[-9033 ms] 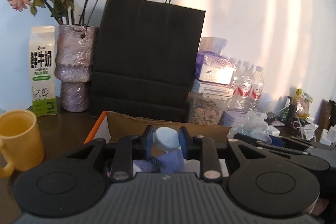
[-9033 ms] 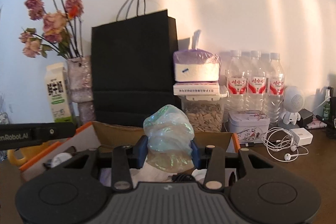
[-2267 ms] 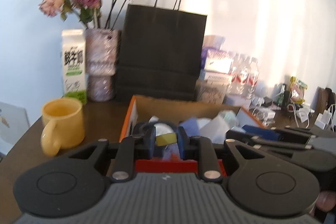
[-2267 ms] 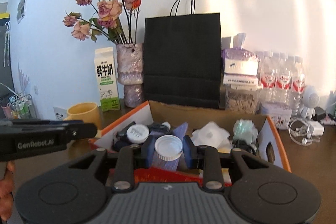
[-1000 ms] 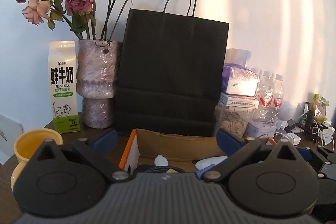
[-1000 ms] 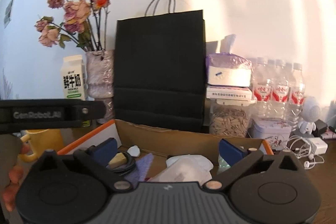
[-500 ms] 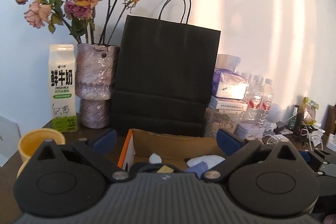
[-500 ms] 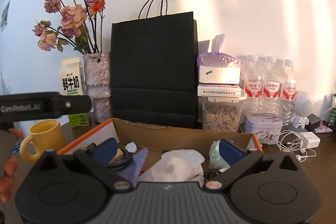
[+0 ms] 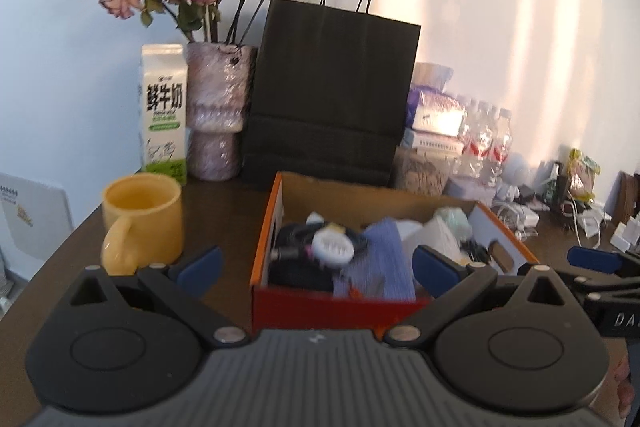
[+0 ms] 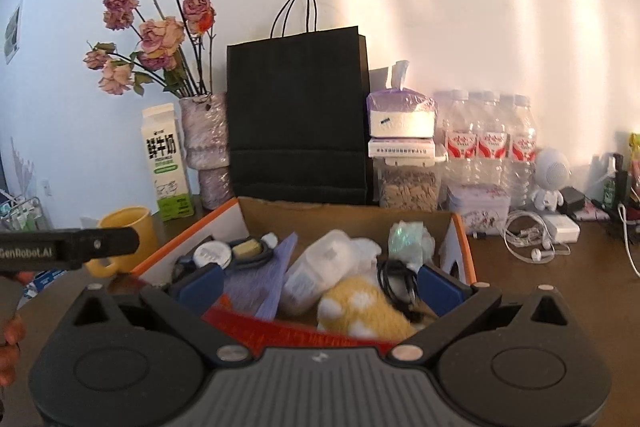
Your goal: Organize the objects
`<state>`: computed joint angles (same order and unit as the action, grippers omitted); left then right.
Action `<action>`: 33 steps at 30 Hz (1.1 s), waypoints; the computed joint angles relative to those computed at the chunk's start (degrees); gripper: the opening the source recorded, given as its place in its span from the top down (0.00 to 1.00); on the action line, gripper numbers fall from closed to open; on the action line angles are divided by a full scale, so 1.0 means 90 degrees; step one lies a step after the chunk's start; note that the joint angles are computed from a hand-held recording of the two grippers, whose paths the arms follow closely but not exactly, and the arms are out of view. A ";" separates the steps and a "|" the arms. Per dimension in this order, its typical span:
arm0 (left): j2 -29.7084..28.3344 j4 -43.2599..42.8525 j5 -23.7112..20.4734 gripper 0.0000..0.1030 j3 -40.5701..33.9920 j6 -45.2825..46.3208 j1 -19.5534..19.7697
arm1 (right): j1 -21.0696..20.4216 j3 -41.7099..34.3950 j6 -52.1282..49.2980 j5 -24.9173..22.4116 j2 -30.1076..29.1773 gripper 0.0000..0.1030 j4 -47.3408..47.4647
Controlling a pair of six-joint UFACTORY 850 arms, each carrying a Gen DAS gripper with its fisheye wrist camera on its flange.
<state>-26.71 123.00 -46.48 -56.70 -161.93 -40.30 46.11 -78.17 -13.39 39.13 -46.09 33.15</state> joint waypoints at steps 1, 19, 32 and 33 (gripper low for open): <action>0.0078 -0.0070 0.0010 0.00 0.0107 0.0006 -0.0070 | 0.0032 0.0125 0.0050 0.0000 0.0084 0.00 0.0016; 0.0481 -0.1417 0.0354 0.00 0.0862 0.0431 -0.0997 | 0.0594 0.1562 0.0447 -0.0138 0.0919 0.00 0.0389; 0.0559 -0.1571 0.0261 0.00 0.0960 0.0430 -0.1220 | 0.0732 0.1821 0.0447 -0.0027 0.1072 0.00 0.0470; 0.0563 -0.1563 0.0262 0.00 0.0963 0.0426 -0.1225 | 0.0738 0.1827 0.0435 -0.0029 0.1078 0.00 0.0479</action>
